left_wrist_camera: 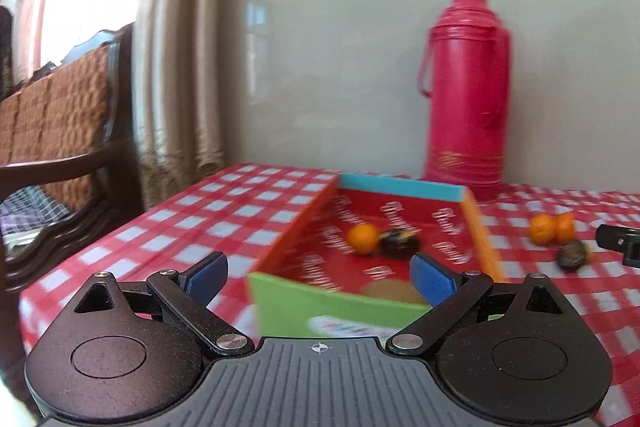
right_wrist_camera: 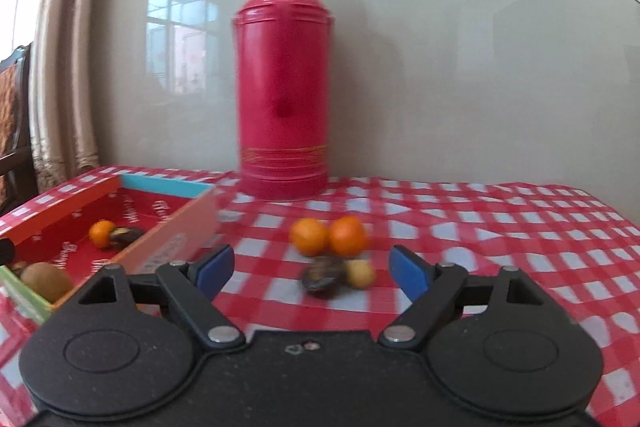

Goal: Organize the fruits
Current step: 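Move the left gripper to the dark passion fruit and grasp it, then carry the passion fruit into the box and open the left gripper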

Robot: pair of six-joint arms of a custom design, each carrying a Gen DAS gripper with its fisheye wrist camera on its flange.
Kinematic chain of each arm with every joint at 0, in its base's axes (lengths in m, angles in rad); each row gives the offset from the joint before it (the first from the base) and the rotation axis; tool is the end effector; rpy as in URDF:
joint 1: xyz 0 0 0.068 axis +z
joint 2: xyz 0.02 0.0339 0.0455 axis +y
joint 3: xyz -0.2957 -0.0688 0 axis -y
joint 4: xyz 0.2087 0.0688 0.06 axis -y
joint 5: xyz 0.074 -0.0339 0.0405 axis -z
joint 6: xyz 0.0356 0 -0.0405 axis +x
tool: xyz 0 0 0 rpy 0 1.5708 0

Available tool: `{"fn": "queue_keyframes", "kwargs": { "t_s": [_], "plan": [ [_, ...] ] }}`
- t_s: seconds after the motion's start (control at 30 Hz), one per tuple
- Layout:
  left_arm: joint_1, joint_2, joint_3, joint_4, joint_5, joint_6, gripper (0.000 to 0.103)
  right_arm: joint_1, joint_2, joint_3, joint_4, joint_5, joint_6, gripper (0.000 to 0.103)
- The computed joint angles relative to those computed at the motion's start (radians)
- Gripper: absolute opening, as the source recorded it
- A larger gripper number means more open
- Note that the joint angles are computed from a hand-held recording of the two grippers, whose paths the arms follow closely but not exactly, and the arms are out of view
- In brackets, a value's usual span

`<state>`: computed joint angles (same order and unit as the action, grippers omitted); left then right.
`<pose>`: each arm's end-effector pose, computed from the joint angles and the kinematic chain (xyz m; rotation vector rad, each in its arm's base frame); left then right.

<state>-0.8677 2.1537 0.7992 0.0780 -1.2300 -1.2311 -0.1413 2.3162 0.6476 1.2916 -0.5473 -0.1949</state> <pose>0.2267 -0.2156 0.0872 -0.5415 1.8412 0.4263 0.3560 -0.0319 0.0788 -0.4063 1.8582 0.3046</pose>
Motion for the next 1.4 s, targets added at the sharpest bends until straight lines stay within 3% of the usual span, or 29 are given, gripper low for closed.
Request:
{"fn": "queue_keyframes", "kwargs": {
  "t_s": [0.1, 0.27, 0.43, 0.77, 0.93, 1.27, 1.3, 1.33, 1.4],
  "plan": [
    [-0.003, 0.030, 0.040, 0.143, 0.017, 0.150, 0.097, -0.048, 0.008, 0.040, -0.036, -0.008, -0.001, 0.078],
    [-0.015, 0.093, 0.174, 0.218, -0.023, 0.301, 0.097, -0.103, 0.024, 0.118, -0.113, 0.006, -0.005, 0.078],
    [0.011, 0.162, 0.251, 0.483, 0.080, 0.528, 0.097, -0.149, 0.049, 0.197, -0.185, 0.015, 0.000, 0.078],
    [0.065, 0.343, 0.648, 0.261, 0.278, 0.633, 0.096, -0.174, 0.106, 0.406, -0.401, 0.094, 0.030, 0.078],
    [0.115, 0.407, 0.783, 0.182, 0.401, 0.635, 0.069, -0.175, 0.142, 0.505, -0.483, 0.115, 0.051, 0.078],
    [0.172, 0.501, 1.019, -0.011, 0.572, 0.624, 0.068, -0.169, 0.185, 0.610, -0.559, 0.121, 0.039, 0.079],
    [0.176, 0.510, 1.041, -0.030, 0.590, 0.628, 0.060, -0.169, 0.187, 0.613, -0.559, 0.120, 0.036, 0.079],
    [0.178, 0.514, 1.050, -0.033, 0.597, 0.631, 0.041, -0.169, 0.187, 0.612, -0.555, 0.120, 0.034, 0.080],
    [0.177, 0.524, 1.077, -0.060, 0.586, 0.633, 0.041, -0.170, 0.191, 0.617, -0.556, 0.121, 0.035, 0.081]
  ]
}}
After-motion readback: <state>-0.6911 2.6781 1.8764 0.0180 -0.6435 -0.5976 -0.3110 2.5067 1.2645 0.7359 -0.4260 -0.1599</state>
